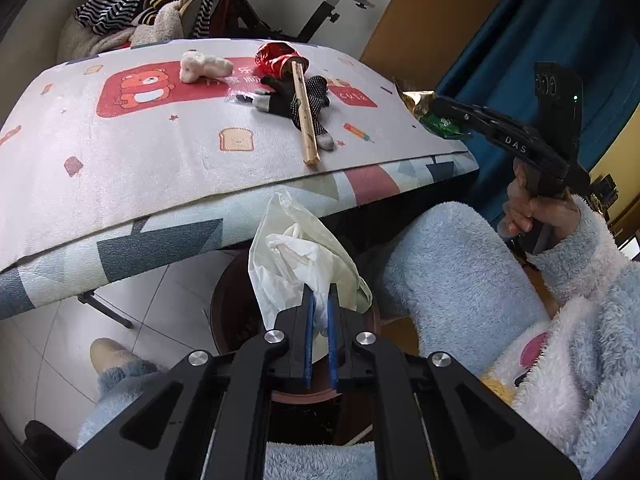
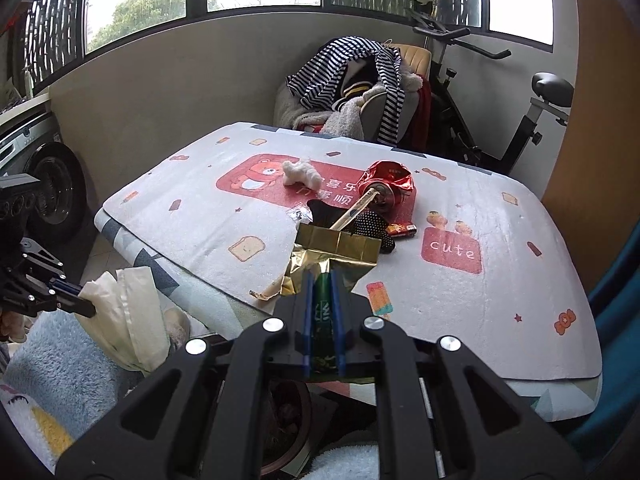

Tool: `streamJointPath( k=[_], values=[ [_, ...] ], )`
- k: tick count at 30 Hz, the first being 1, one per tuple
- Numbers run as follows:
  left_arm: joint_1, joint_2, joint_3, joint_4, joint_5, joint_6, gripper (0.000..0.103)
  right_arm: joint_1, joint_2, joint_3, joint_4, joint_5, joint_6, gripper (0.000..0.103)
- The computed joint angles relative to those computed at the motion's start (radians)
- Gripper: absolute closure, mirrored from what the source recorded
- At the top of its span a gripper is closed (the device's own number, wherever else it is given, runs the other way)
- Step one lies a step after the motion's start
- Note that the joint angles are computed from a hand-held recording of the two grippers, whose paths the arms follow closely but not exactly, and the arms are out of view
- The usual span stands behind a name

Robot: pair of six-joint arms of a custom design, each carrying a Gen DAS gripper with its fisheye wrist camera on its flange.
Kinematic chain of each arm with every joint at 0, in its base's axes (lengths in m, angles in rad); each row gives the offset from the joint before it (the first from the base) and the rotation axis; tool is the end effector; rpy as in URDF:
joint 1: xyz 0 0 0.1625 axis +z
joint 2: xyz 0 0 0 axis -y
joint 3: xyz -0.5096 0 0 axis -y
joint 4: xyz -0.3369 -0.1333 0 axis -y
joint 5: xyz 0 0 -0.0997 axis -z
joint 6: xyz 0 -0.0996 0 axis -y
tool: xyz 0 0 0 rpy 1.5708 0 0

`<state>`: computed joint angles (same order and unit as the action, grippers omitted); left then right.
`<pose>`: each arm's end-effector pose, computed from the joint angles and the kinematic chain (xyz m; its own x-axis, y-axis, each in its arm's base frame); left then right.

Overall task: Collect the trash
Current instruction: 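Carry the white bag into the bin with the left tool while the right tool drops the packet there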

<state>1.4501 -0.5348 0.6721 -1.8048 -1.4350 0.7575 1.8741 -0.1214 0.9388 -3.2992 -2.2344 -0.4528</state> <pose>0.0396 -0.8922 0.2875 -0.6334 0.7562 -0.1642 0.7640 0.6448 0.0224 0.3254 -0.7987 0.0092 -0.7267 -0.0498 0.6852 -0.5571 0.6263 -0.5453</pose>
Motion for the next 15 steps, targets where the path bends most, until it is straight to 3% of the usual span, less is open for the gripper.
streamJointPath(
  k=[8, 9, 10, 11, 15],
  values=[
    [-0.014, 0.032, 0.038, -0.027, 0.064, 0.043, 0.094, -0.004, 0.0, 0.018, 0.009, 0.015, 0.011, 0.091],
    [-0.015, 0.035, 0.046, -0.042, 0.068, 0.048, 0.089, -0.006, -0.002, 0.024, 0.009, 0.02, 0.013, 0.091],
    [-0.015, 0.038, 0.05, -0.053, 0.068, 0.051, 0.069, -0.007, -0.004, 0.028, 0.009, 0.025, 0.015, 0.091],
    [-0.015, 0.04, 0.053, -0.067, 0.067, 0.052, 0.043, -0.008, -0.003, 0.028, 0.011, 0.026, 0.016, 0.091],
    [-0.015, 0.038, 0.07, -0.144, 0.047, 0.054, 0.026, -0.017, -0.02, 0.054, 0.029, 0.055, 0.034, 0.09]
  ],
)
